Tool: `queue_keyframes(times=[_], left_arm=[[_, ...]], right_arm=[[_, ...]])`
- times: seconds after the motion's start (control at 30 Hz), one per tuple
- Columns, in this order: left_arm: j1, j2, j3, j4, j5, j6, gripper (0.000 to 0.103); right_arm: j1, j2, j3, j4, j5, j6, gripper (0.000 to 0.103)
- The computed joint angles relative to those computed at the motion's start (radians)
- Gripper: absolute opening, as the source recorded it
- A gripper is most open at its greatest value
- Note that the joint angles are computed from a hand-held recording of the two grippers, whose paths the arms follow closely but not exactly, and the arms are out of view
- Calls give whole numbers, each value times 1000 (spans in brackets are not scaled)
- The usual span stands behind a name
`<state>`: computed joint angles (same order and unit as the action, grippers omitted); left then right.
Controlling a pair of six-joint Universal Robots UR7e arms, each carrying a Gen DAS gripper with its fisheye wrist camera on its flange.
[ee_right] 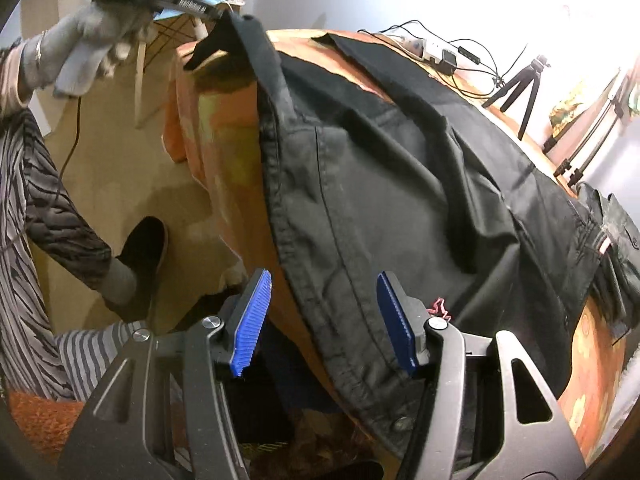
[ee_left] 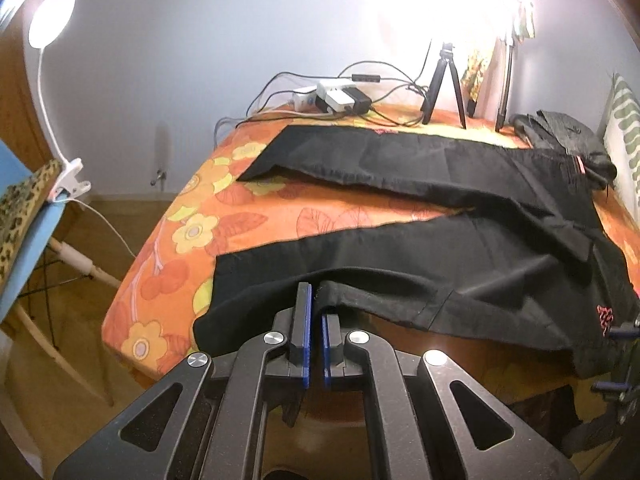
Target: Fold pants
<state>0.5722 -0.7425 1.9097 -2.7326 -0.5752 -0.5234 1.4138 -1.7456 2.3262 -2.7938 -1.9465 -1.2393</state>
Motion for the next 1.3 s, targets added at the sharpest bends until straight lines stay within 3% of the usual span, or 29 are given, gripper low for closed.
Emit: queue_keyframes(times=[0.13,0.33,0.47,0.53,0.63,0.77,1.1,1.3], left_arm=[[4,5,-13,-31,10,1,3],[4,7,-20,-68,23,9,3],[2,6,-22,-100,23,21,3],[-3,9,-24,-115,27,36,3],[-7,15,-29,-134,37,59,3],[-10,19,-33,-140,36,65,3],[-26,11,-57,-193,78,125,3],[-2,60,-152,-189,80,237,3]], right_arm=[[11,21,3,-44,-16,-4,58],[24,11,0,7,0,1,58],[32,27,47,-101,-37,-65,58],[28,33,45,-109,-49,-47,57],[21,32,21,-86,-44,4,43],[15,26,-26,-11,-26,81,11],[89,-7,-72,-101,15,75,5],[146,97,-195,-185,-38,36,4]])
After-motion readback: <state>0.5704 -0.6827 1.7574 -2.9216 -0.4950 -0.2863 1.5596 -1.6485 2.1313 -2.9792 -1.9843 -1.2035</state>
